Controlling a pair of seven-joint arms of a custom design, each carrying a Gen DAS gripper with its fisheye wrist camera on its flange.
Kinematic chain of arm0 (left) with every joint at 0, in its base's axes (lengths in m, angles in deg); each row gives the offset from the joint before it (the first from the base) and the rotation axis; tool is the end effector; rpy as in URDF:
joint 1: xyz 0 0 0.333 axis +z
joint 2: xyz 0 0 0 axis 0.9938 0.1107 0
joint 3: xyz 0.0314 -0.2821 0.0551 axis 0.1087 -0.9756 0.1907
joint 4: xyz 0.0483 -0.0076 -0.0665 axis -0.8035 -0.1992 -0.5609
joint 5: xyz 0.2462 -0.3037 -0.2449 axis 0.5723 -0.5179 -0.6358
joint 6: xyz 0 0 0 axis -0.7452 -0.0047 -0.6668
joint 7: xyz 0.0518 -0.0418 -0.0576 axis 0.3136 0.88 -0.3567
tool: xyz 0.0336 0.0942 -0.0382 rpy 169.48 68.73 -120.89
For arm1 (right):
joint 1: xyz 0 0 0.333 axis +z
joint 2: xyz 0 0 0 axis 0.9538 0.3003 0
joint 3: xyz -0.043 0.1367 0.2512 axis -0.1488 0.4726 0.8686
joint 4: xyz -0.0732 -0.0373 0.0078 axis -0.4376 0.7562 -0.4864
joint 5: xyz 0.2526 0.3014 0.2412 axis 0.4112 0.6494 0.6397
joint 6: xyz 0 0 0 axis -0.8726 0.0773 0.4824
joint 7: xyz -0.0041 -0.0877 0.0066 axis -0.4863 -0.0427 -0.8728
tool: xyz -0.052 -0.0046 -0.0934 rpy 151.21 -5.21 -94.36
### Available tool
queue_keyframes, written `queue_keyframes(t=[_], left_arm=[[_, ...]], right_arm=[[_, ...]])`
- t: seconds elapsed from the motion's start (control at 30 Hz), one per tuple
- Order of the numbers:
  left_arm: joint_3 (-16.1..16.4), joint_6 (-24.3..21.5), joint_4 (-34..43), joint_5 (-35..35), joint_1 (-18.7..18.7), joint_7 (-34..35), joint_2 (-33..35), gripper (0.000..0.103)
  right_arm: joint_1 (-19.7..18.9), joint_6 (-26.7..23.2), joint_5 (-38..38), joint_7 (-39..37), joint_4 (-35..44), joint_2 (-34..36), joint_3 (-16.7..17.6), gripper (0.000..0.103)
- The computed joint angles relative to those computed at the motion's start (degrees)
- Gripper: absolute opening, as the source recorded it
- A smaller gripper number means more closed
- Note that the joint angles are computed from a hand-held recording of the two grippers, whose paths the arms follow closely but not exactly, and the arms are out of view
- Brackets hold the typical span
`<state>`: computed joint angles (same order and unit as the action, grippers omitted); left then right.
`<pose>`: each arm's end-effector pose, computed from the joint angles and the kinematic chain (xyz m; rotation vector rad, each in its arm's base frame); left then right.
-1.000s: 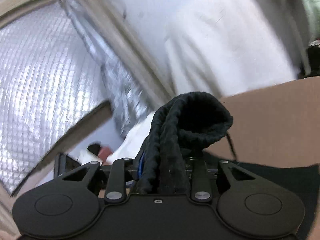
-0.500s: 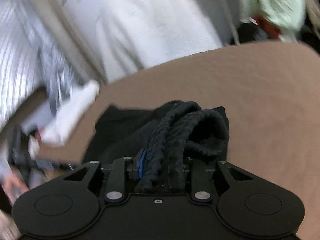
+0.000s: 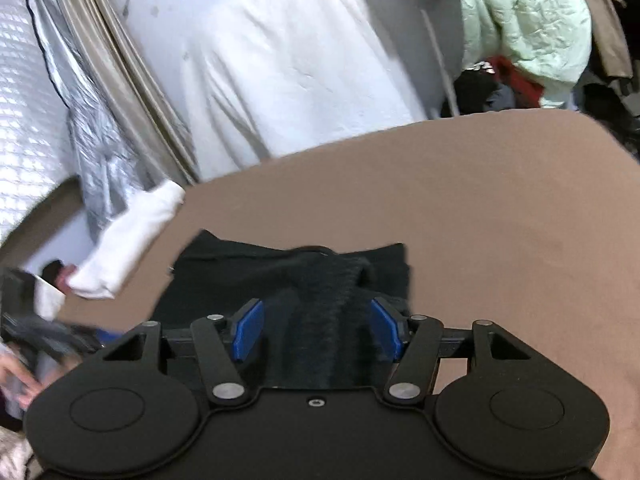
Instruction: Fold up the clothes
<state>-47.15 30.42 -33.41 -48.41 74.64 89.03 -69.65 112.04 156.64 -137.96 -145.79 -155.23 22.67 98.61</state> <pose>0.6405 -0.2758 0.4823 0.8343 -2.7267 0.9097 0.3485 0.5021 0.4670 -0.9675 2.0377 -0.7242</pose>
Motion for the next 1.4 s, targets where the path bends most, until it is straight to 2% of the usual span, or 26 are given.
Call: queue_keyframes(t=[0.03, 0.1, 0.13, 0.17, 0.23, 0.3, 0.4, 0.47, 0.53, 0.6, 0.67, 0.7, 0.73, 0.8, 0.83, 0.9, 1.0, 1.1, 1.13, 1.17, 1.23, 1.3, 1.4], left_arm=[[0.0, 0.4, -0.2, 0.3, -0.1, -0.1, 0.1, 0.079], [0.1, -1.0, 0.9, -0.2, 0.1, -1.2, 0.9, 0.08], [0.2, -1.9, 1.6, -0.6, 0.3, -2.1, 1.3, 0.08], [0.2, -1.9, 2.0, -0.7, 0.4, -2.7, 1.4, 0.08], [0.1, 0.5, 1.2, -1.0, 0.4, -2.3, 0.6, 0.08], [0.1, 3.3, -0.2, -4.4, 1.1, 0.4, -0.7, 0.08], [0.0, 1.7, 3.3, -11.0, 2.4, 0.7, 1.5, 0.08], [-0.5, 0.5, 6.8, -11.9, 2.3, -0.1, 3.9, 0.08], [-1.2, 2.9, 9.7, -7.5, 0.4, 0.1, 6.0, 0.08], [-1.6, 8.6, 11.6, -1.2, -2.4, 0.2, 8.1, 0.08], [-0.9, 11.6, 16.0, 5.7, -5.1, -4.7, 12.6, 0.08], [-0.4, 11.0, 19.3, 8.4, -6.2, -8.7, 15.5, 0.08], [0.1, 9.7, 22.9, 10.3, -6.9, -12.6, 18.5, 0.084], [0.6, 5.6, 30.9, 12.4, -7.4, -20.5, 24.8, 0.087], [0.5, 4.5, 33.4, 12.5, -7.2, -23.9, 27.0, 0.09], [-0.5, 5.4, 32.9, 11.1, -6.0, -27.1, 27.3, 0.09], [-1.7, 10.9, 26.3, 10.1, -4.2, -24.1, 22.5, 0.09], [-2.6, 14.2, 22.4, 7.5, -2.1, -20.1, 19.0, 0.09], [-2.7, 13.5, 22.6, 6.5, -1.5, -19.7, 18.7, 0.09], [-2.7, 10.3, 24.6, 5.6, -0.7, -20.0, 19.8, 0.09], [-2.9, 0.0, 31.7, 4.3, 0.7, -22.6, 23.9, 0.093], [-2.6, -8.2, 37.6, 4.6, 1.1, -25.9, 27.7, 0.094], [-3.4, -13.4, 42.3, 3.9, 1.4, -26.8, 31.4, 0.094]], right_arm=[[-0.1, 0.3, 0.9, -2.0, 1.7, 2.2, -0.2, 0.064], [0.9, -5.8, 6.9, -12.1, 8.5, 9.7, -0.6, 0.061], [1.5, -7.7, 8.8, -13.9, 10.1, 12.1, -1.1, 0.062], [2.1, -7.2, 9.5, -11.7, 9.7, 12.7, -1.9, 0.062], [2.4, -3.0, 9.1, -5.8, 5.5, 9.6, -3.1, 0.065], [2.1, 0.5, 8.7, -2.5, 1.8, 6.3, -3.5, 0.064], [1.2, 4.3, 5.4, 2.1, -2.9, 0.5, -2.8, 0.065], [0.2, 4.1, 0.4, 6.6, -5.1, -2.6, -1.5, 0.065], [-1.2, 4.4, -4.1, 9.1, -6.6, -4.8, -0.6, 0.065], [-2.8, 6.6, -5.1, 7.4, -6.4, -4.6, -1.0, 0.066], [-4.0, 7.9, -4.2, 3.1, -4.5, -1.7, -1.7, 0.065], [-4.4, 8.3, -3.0, 0.2, -2.8, 0.4, -2.3, 0.065], [-4.6, 6.8, 0.0, -3.0, -0.6, 2.8, -2.7, 0.064], [-3.8, -1.8, 5.7, -9.5, 5.4, 8.8, -3.1, 0.063], [-3.2, -3.8, 5.8, -9.3, 6.7, 10.6, -3.6, 0.063], [-2.1, -4.6, 5.5, -5.6, 6.7, 11.1, -4.5, 0.063], [-1.3, -3.7, 6.0, -5.6, 4.9, 9.0, -5.0, 0.064], [-0.5, -4.8, 7.3, -4.3, 3.2, 6.1, -4.1, 0.073], [-0.4, -4.2, 7.3, -2.3, 1.9, 4.8, -3.9, 0.076], [-0.4, -3.2, 7.3, 0.0, 0.4, 3.6, -3.6, 0.076], [-0.2, -0.6, 6.3, 7.3, -3.0, 0.3, -2.5, 0.077], [-0.3, 3.0, 3.4, 18.7, -7.2, -3.2, -1.0, 0.077], [-1.4, 9.6, -5.5, 35.0, -12.1, -6.9, 1.5, 0.078]])
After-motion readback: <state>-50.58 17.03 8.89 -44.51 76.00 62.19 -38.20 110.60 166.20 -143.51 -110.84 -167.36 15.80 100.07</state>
